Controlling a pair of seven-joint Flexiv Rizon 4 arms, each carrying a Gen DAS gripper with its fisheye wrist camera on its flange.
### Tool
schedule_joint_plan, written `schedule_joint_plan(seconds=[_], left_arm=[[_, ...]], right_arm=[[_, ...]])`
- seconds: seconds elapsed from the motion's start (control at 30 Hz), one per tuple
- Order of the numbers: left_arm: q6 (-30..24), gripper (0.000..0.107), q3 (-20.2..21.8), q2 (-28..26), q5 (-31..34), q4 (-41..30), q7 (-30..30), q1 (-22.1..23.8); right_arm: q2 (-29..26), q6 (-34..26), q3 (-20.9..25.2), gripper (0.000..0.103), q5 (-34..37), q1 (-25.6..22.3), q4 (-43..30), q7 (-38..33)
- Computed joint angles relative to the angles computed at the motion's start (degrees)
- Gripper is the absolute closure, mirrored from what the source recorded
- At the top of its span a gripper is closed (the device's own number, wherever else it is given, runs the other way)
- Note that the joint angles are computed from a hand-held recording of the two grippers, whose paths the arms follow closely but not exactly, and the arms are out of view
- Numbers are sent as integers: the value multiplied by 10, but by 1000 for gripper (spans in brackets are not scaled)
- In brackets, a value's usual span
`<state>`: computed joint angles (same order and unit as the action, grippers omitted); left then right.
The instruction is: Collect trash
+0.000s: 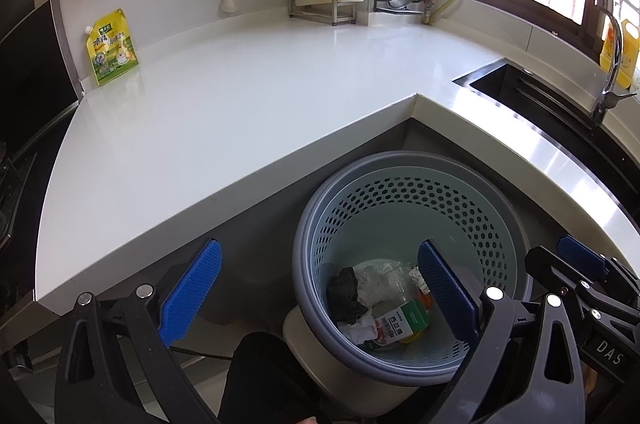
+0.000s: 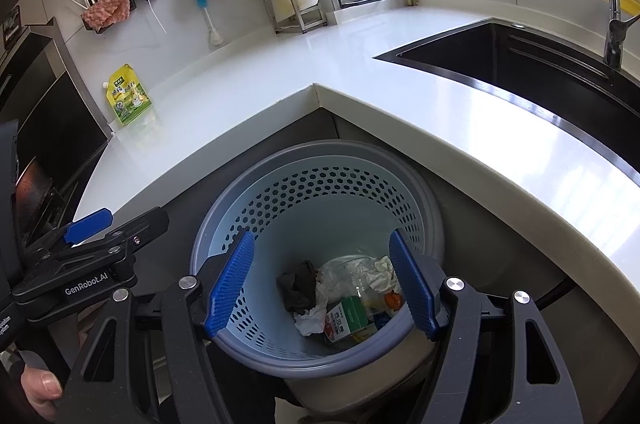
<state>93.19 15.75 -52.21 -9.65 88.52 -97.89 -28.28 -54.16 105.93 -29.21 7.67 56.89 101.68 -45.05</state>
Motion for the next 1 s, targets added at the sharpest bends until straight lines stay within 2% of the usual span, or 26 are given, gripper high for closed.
schedule_joint_plan(seconds=[1.0], left_arm=[[-15, 10, -14, 1, 8, -3, -2, 12]], right_arm=[[-4, 2, -3, 36, 5, 3, -3, -2]])
